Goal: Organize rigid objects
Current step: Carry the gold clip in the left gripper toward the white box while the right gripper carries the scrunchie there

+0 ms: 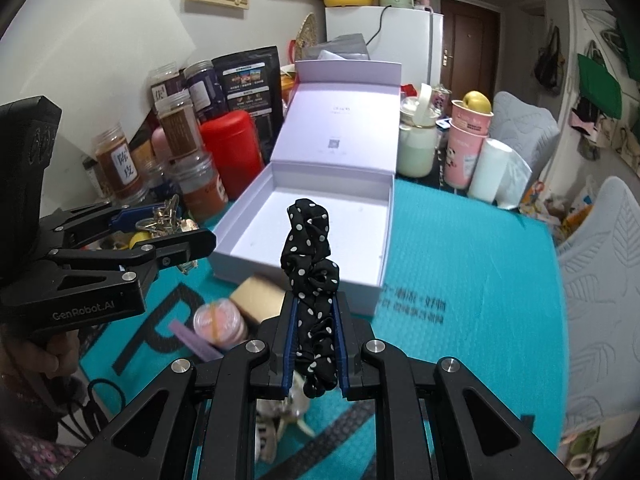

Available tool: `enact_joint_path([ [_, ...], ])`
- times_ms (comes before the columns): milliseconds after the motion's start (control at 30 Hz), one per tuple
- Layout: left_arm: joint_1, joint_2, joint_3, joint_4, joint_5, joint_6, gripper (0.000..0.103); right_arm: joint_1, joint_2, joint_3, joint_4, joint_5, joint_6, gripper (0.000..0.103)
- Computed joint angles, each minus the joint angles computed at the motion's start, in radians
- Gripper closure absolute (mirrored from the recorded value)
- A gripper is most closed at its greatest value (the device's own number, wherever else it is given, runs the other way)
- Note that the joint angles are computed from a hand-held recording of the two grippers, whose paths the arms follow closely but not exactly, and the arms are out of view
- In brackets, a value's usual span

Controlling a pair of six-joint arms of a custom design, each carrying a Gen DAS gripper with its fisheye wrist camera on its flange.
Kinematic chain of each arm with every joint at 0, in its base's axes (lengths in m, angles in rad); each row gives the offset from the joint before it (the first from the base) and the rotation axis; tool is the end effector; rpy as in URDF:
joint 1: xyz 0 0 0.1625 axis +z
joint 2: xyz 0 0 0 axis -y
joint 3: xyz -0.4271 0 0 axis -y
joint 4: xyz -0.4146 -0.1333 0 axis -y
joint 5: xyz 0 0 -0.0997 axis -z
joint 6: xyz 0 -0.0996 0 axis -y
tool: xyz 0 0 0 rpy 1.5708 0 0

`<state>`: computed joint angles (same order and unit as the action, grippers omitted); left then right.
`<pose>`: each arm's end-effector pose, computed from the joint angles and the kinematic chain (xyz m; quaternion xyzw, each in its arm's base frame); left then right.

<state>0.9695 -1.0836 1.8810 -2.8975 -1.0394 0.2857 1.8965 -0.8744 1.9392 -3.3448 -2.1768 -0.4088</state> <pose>-0.1986 -0.6144 0.2195 0.3376 0.8707 -0.2891 0.2106 0.2658 -0.5476 0.1303 0.2247 -0.8726 0.3195 0.2933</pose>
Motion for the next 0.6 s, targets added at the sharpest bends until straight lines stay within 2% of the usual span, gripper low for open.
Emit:
enact_joint_path([
  [300, 0.016, 0.065, -0.121, 0.025, 0.001, 0.035, 0.046, -0.020, 0.018, -0.097, 0.051, 0.033, -0.048, 0.087],
  [600, 0.029, 0.145, -0.249, 0.063, 0.007, 0.079, 0.046, -0.043, 0.041, -0.201, 0.141, 0.063, -0.046, 0.087],
])
